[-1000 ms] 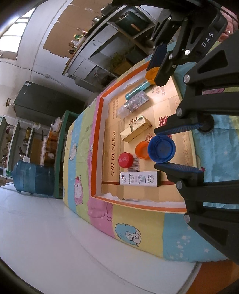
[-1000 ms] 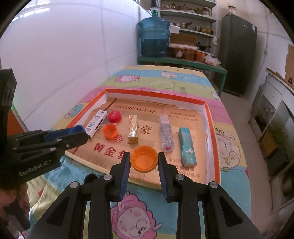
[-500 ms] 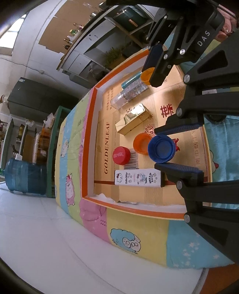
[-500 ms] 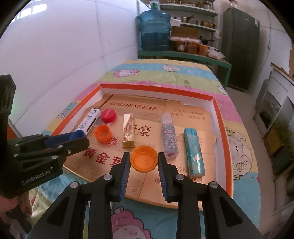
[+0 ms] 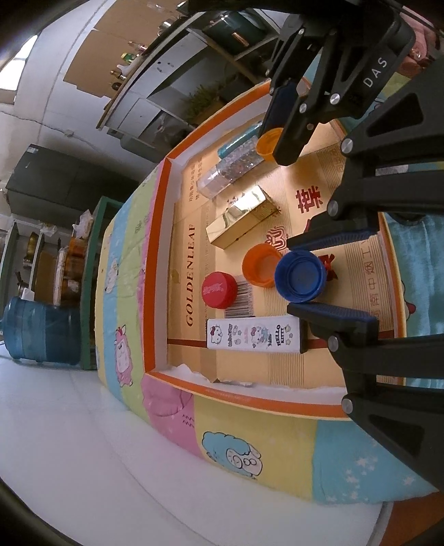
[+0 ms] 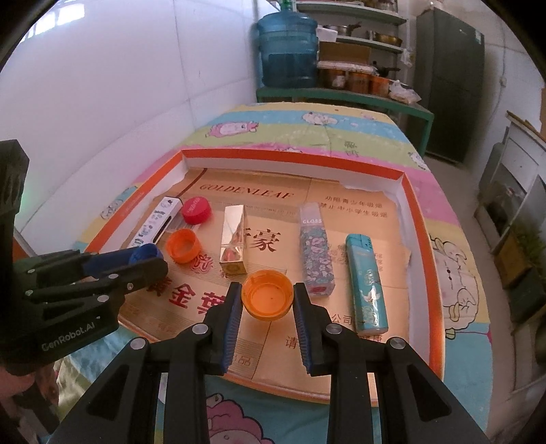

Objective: Organize rigid objects
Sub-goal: 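Carry the blue cap and orange cap with both grippers over the tray, then open the left gripper to drop the blue cap into the tray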

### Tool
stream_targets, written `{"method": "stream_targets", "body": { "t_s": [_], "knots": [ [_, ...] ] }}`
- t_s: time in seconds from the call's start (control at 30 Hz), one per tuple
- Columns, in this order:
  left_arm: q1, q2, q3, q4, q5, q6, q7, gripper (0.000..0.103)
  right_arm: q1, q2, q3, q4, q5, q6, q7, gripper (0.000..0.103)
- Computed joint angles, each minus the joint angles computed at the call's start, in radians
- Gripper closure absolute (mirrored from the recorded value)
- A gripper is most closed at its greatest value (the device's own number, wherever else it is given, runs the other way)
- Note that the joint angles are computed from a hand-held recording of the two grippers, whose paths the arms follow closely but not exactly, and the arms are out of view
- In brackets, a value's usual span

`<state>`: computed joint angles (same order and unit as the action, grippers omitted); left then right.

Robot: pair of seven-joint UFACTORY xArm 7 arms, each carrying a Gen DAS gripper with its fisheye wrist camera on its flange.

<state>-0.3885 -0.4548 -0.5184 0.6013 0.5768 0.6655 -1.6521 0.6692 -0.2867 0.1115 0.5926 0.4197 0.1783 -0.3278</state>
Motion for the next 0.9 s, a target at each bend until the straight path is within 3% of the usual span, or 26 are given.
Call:
{"method": "stream_targets", "body": {
  "t_s": [0.9],
  "knots": [
    [-0.019,0.032,0.019,0.012,0.022,0.003,0.012,0.070,-0.047,0.052,0.048,0.017,-0.069,0.000,0.049,0.073]
  ]
}}
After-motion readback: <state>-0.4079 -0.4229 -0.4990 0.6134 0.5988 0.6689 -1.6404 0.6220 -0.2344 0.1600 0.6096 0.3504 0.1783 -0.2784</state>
